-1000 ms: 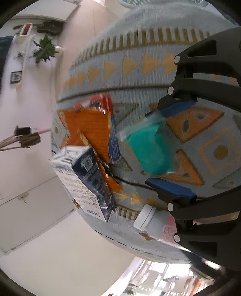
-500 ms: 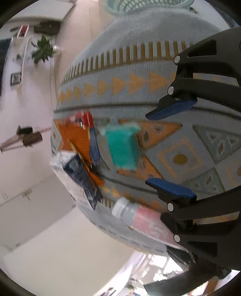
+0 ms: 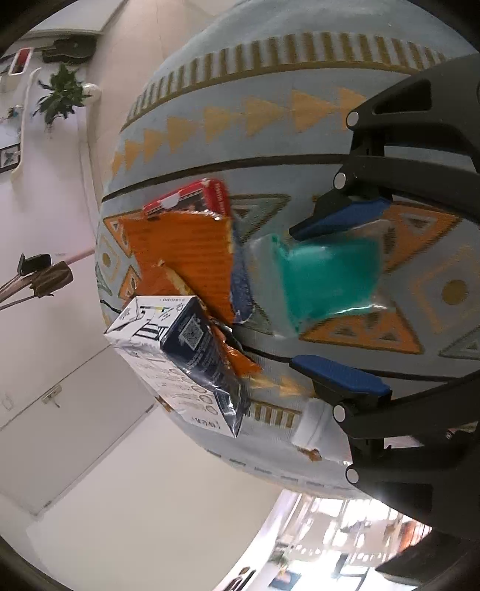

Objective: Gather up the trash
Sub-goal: 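Close the right tool on the teal plastic packet and lift it, then carry the bottle and teal packet over the teal basket and open both tools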

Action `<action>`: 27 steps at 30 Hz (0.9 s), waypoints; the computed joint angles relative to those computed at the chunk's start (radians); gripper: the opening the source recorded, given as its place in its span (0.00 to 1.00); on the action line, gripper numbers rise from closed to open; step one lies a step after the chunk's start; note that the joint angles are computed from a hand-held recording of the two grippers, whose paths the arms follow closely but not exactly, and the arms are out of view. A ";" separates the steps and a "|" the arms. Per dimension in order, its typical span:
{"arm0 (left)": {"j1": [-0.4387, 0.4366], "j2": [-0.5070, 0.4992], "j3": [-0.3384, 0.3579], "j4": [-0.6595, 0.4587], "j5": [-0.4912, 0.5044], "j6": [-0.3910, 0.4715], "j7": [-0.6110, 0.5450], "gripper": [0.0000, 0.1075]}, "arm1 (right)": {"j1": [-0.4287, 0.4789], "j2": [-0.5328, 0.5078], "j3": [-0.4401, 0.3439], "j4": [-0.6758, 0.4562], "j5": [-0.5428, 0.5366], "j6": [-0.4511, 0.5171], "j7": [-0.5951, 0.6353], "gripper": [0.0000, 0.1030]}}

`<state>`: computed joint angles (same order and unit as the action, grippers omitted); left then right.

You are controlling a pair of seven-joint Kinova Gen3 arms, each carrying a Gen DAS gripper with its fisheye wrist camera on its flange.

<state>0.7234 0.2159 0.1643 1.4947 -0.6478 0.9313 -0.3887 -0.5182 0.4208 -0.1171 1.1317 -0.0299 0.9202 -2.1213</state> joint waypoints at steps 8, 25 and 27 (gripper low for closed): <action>0.013 0.002 -0.001 -0.003 -0.022 0.013 0.026 0.45 | -0.122 0.002 0.044 0.000 0.197 0.027 -0.038 0.57; 0.133 0.013 0.044 -0.125 -0.234 -0.104 0.103 0.44 | -0.117 -0.342 0.031 0.333 0.527 -0.108 -0.272 0.33; 0.153 0.051 0.039 -0.195 -0.225 -0.121 0.056 0.44 | -0.083 -0.393 0.020 0.365 0.546 -0.111 -0.297 0.33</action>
<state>0.8761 0.2668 0.2030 1.2994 -0.8732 0.8106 -0.3326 -0.6011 0.0279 -0.0970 1.4969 0.5165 0.8096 -2.4186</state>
